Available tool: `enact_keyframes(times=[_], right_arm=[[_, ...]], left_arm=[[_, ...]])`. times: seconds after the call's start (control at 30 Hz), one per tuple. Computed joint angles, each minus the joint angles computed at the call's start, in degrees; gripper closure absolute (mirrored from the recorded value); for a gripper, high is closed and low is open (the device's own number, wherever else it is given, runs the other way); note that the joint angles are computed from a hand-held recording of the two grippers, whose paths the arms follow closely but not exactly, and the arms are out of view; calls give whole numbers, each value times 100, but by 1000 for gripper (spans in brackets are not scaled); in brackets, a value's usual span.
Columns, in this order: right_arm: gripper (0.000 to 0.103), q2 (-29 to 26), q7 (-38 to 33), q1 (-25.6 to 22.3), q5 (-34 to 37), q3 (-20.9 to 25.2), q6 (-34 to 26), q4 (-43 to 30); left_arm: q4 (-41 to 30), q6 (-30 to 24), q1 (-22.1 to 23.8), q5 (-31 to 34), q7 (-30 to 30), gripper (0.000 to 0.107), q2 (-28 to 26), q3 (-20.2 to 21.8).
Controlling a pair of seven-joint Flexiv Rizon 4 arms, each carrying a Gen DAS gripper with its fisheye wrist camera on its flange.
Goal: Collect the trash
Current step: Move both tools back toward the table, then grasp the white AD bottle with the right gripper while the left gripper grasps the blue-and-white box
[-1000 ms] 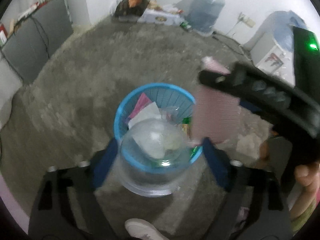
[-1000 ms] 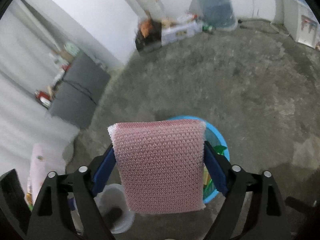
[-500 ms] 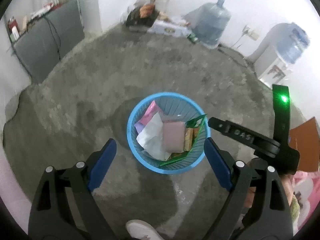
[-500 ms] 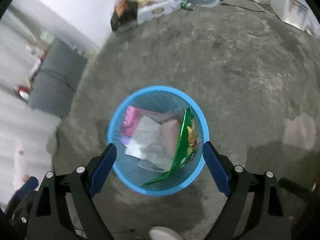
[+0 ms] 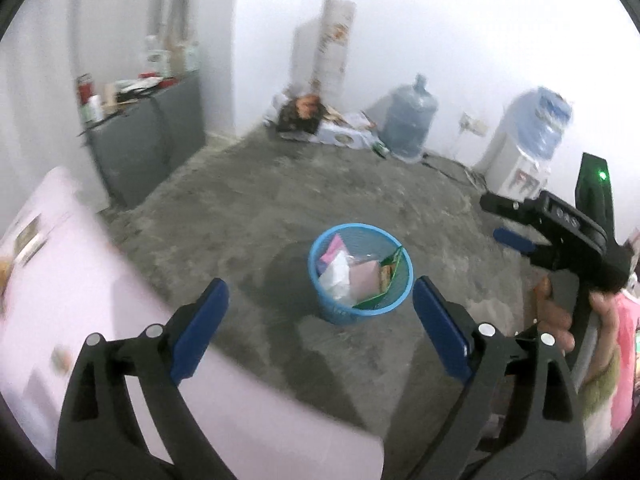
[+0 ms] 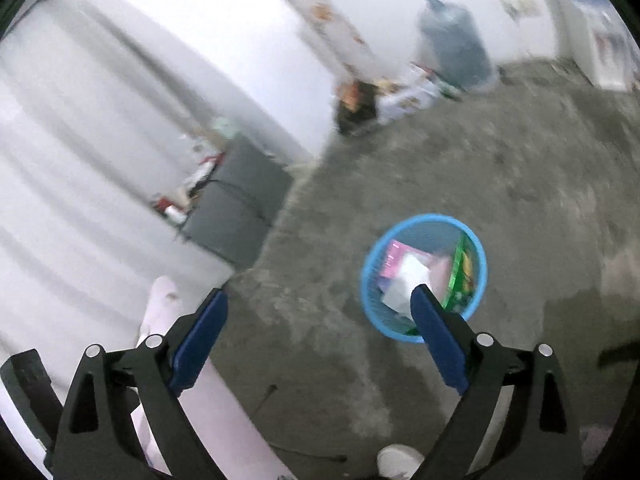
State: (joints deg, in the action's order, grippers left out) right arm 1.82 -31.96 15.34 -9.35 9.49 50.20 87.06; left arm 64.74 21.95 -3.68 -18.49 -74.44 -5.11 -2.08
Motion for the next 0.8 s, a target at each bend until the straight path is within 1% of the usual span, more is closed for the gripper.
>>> enact_keyframes(times=[0.03, 0.1, 0.27, 0.3, 0.33, 0.43, 0.5, 0.57, 0.63, 0.8], right_arm=[[13, 4, 0, 27, -88, 19, -76, -63], [13, 63, -106, 72, -25, 57, -40, -94], [13, 121, -692, 263, 191, 162, -126, -281], [13, 113, -771, 311, 228, 191, -124, -312], [13, 117, -864, 353, 305, 209, -124, -339], [13, 0, -1151, 537, 540, 273, -255, -578], [13, -106, -1328, 674, 596, 329, -309, -756], [13, -286, -1630, 850, 822, 398, -401, -1042], [13, -470, -1887, 995, 1088, 453, -504, -1331], [13, -981, -2423, 1397, 1347, 606, -999, -2122]], left_arm=[[267, 88, 30, -80, -5, 17, 249, 97], [674, 232, 74, -179, -42, 16, 638, 242], [2096, 924, 162, -318, -428, 13, 1889, 672], [2280, 999, 167, -341, -443, 13, 2027, 718], [2570, 1059, 184, -331, -483, 13, 2275, 807], [3110, 1004, 344, -131, -719, 13, 2809, 950], [3384, 969, 419, -72, -847, 13, 3105, 1032], [3595, 1052, 467, -38, -866, 13, 3318, 1102], [3738, 1177, 554, 21, -914, 13, 3468, 1144], [3968, 1409, 672, 1, -884, 13, 3682, 1319]])
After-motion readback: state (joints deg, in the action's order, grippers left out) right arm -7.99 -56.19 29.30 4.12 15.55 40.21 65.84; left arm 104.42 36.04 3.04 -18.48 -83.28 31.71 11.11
